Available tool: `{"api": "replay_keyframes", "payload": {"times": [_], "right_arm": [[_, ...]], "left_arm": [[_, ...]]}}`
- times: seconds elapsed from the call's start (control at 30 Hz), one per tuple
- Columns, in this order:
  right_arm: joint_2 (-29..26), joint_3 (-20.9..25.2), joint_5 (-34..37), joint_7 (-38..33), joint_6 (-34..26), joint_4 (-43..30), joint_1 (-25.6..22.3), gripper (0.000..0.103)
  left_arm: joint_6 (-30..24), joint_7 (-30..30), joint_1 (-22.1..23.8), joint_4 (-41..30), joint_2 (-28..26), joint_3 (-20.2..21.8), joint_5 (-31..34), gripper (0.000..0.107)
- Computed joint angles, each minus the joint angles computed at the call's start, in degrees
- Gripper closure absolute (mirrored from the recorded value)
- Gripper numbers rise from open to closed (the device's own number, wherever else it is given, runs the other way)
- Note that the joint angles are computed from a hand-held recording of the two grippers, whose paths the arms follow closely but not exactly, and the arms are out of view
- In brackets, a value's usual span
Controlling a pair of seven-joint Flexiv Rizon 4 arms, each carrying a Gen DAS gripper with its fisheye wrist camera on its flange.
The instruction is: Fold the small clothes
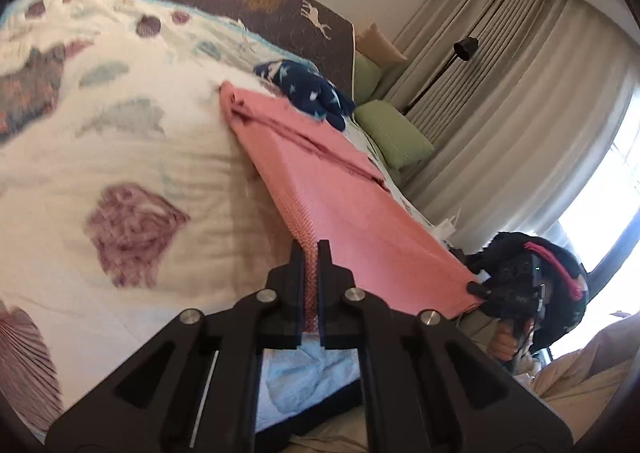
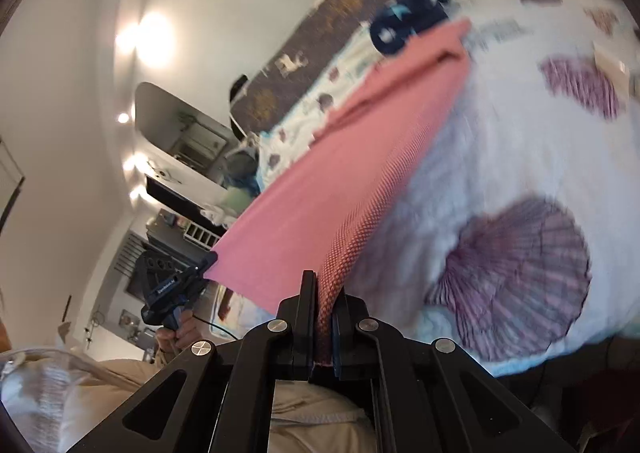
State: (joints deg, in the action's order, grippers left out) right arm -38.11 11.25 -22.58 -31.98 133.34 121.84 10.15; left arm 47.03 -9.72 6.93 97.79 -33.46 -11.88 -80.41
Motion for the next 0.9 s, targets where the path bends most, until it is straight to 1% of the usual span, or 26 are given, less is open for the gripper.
{"api": "replay_keyframes", "payload": {"times": [0.07,0.17,0.23,0.3,0.33,0.47,0.57,0.63,0.73,0.77,0.8,0.87,0.9], "right_arm": [[0.32,-0.16,0.12,-0.23,0.73,-0.07,-0.25,0.097],[0.2,0.1,-1.7,0.37,2.08,-0.42,-1.65,0.097],[0.65,-0.31,-2.64,0.79,0.69,-1.41,-1.73,0.097],[1.19,-0.81,-3.21,0.57,-0.52,-2.45,-1.75,0.097],[1.29,-1.03,-3.51,0.79,-1.71,-4.1,-1.73,0.097],[1.67,-2.08,-2.49,1.12,-4.1,-8.69,-2.27,0.097],[2.78,-4.61,0.49,-0.12,-9.72,-12.42,-0.9,0.097],[2.99,-6.36,2.83,-1.75,-13.49,-14.97,0.42,0.097],[2.54,-8.84,6.36,-4.69,-18.07,-18.79,2.47,0.097],[2.21,-9.98,7.63,-5.55,-19.68,-20.26,3.35,0.097],[1.58,-11.07,8.57,-6.29,-21.49,-22.12,4.01,0.097],[0.44,-11.55,9.5,-7.52,-24.16,-25.01,4.01,0.097],[-0.36,-11.41,9.67,-7.98,-25.56,-26.72,3.63,0.097]], "left_arm": [[0.37,-0.22,-0.22,-0.44,0.04,0.06,0.44,0.101],[1.5,-1.41,-0.93,-2.22,-0.96,-0.15,2.1,0.101],[2.06,-1.29,-0.95,-2.84,-1.32,-0.76,2.3,0.101],[2.52,-1.27,-1.0,-4.89,-2.02,-1.45,2.48,0.101],[3.4,-1.08,-1.34,-5.62,-2.44,-1.9,2.24,0.101],[6.78,-1.35,-2.28,-11.53,-4.67,-3.5,3.17,0.1],[9.95,-1.63,-3.11,-16.46,-6.83,-4.96,4.72,0.1],[11.94,-2.55,-3.79,-20.1,-8.77,-5.71,7.15,0.1],[13.83,-6.36,-5.2,-27.06,-13.09,-6.3,13.33,0.1],[14.59,-7.05,-5.37,-28.27,-13.98,-6.62,14.68,0.1],[14.94,-9.06,-6.08,-31.2,-15.86,-6.36,17.16,0.1],[14.42,-13.22,-6.91,-36.29,-19.13,-6.01,21.33,0.1],[13.32,-16.88,-7.81,-40.82,-21.85,-4.99,24.34,0.1]]}}
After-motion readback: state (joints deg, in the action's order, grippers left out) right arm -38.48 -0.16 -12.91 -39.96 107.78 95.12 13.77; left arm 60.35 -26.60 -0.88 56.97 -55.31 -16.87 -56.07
